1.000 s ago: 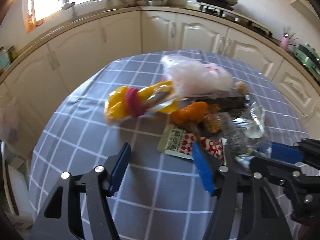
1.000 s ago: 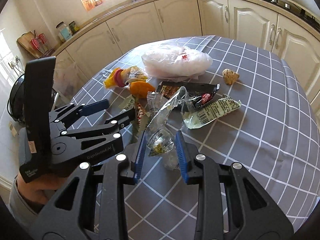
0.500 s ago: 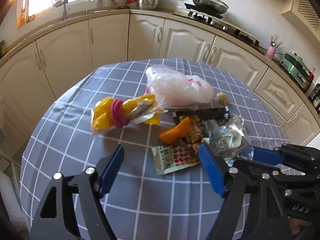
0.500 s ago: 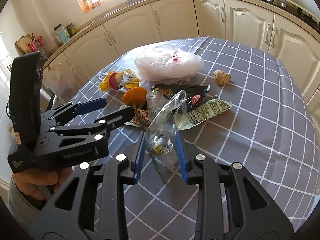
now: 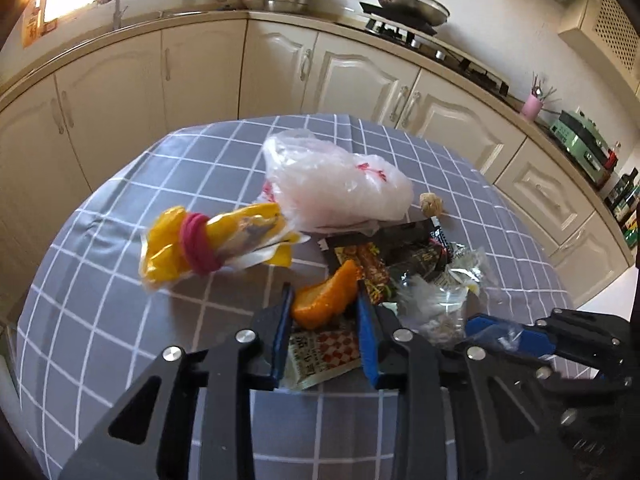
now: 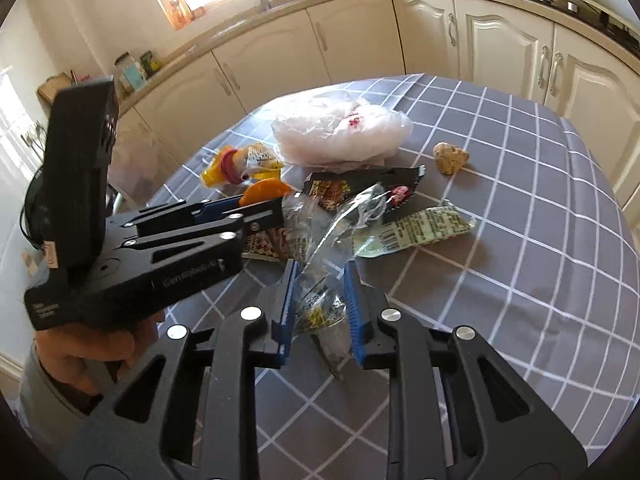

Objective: Collect trash
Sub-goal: 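Carry peel and clear bag to the blue bin and open both tools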

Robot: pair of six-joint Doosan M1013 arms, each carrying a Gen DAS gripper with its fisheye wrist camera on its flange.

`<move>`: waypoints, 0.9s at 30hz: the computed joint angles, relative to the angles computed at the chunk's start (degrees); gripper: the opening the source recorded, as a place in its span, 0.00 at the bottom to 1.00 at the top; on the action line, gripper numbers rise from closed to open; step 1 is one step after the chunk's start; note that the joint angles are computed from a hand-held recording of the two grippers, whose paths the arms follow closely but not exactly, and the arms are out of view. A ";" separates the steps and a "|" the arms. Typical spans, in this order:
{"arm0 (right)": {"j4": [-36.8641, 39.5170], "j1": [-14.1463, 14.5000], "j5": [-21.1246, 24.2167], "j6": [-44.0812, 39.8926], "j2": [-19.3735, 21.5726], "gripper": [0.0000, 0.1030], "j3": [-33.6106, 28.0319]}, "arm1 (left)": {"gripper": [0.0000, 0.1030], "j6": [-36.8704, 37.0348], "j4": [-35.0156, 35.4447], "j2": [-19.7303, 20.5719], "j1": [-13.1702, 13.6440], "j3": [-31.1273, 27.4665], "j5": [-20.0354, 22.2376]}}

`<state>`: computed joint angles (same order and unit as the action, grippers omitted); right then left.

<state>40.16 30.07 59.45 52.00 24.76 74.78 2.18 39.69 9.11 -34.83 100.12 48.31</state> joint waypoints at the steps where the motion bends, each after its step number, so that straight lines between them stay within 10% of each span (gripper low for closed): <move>1: 0.89 -0.38 0.01 -0.02 -0.22 0.22 0.28 | 0.28 -0.84 0.77 -0.29 -0.43 0.15 0.69; 14: 8.70 -6.10 -2.62 -1.54 -4.69 0.22 4.32 | 0.28 -4.77 9.57 -2.74 -6.69 -1.77 7.16; 27: 13.03 -17.08 -11.23 -2.09 -11.50 0.22 10.76 | 0.28 8.71 9.18 5.50 -10.79 -15.32 1.52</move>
<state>53.19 12.99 48.22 49.91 13.26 85.54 10.90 48.87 14.61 -45.62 84.80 49.83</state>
